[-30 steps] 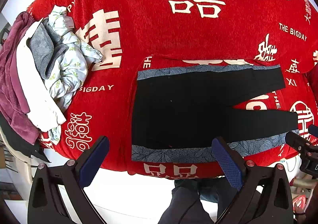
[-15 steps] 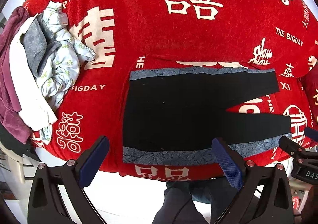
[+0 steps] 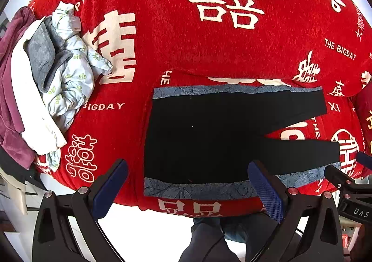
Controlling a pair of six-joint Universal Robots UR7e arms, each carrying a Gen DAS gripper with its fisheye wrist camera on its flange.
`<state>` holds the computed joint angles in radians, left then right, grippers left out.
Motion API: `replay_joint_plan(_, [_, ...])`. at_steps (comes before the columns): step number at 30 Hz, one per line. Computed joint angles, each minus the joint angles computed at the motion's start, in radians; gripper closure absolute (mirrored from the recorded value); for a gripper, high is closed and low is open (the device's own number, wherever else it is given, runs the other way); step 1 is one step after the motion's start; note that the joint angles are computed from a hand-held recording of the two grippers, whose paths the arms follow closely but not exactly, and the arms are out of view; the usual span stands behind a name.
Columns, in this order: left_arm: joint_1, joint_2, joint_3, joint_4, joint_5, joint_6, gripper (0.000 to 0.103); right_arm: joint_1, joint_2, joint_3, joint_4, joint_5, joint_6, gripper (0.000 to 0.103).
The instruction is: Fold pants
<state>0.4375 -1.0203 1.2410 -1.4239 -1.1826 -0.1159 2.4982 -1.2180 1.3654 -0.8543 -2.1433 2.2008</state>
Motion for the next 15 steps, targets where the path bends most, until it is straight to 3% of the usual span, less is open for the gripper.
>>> replay_joint_plan(15, [0.007, 0.01, 0.01, 0.026, -0.001, 0.017, 0.0, -0.011, -0.02, 0.04, -0.046, -0.007, -0.011, 0.002])
